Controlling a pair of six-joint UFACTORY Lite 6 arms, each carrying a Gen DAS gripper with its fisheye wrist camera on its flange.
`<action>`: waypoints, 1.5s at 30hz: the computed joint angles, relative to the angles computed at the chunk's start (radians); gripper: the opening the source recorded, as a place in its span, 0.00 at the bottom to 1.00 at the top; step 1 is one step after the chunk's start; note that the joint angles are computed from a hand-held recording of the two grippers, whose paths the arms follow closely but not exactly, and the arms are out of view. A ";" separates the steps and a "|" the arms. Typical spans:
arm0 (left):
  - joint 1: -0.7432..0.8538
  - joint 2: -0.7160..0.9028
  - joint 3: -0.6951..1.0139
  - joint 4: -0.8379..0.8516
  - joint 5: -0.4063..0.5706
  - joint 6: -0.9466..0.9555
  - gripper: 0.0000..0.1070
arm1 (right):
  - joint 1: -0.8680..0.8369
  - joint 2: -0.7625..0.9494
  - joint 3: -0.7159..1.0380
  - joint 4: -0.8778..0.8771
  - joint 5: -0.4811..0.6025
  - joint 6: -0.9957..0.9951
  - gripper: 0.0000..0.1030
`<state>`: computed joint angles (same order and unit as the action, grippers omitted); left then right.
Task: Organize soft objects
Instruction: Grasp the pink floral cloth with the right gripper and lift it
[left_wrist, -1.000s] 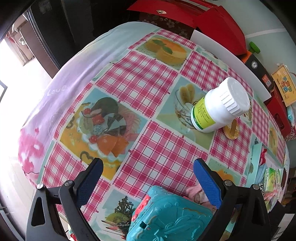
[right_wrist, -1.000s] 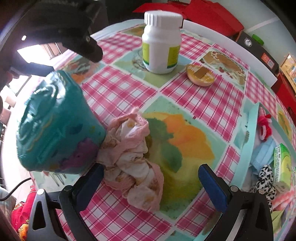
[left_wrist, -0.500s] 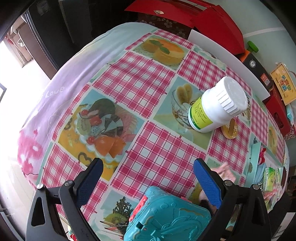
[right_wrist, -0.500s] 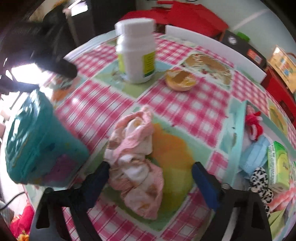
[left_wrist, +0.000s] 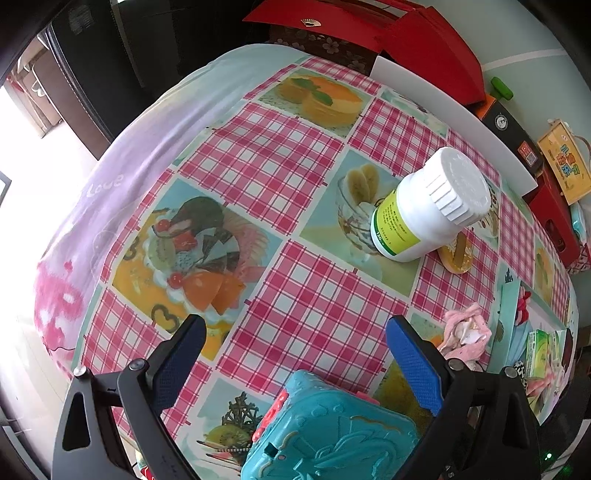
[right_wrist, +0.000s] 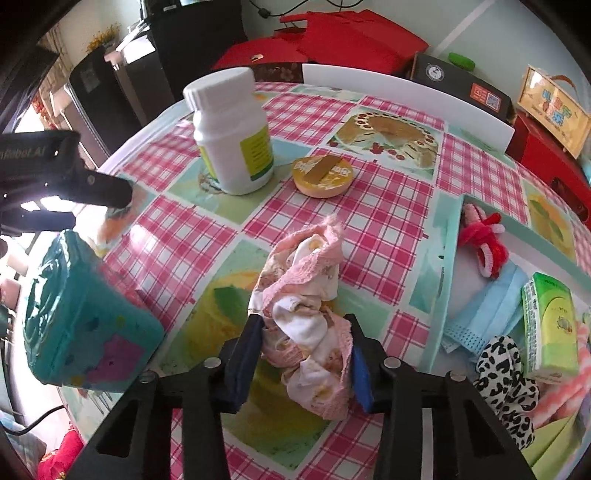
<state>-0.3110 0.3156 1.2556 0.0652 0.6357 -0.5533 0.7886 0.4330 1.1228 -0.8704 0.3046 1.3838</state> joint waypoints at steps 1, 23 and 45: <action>0.000 0.001 0.001 0.002 0.001 0.000 0.92 | 0.002 -0.002 -0.002 -0.010 0.004 0.017 0.41; -0.089 0.020 0.059 0.105 0.031 -0.093 0.91 | -0.056 -0.131 -0.105 -0.128 -0.060 0.203 0.28; -0.263 0.240 0.403 0.120 0.072 -0.134 0.91 | -0.133 -0.476 -0.302 -0.294 0.061 0.379 0.28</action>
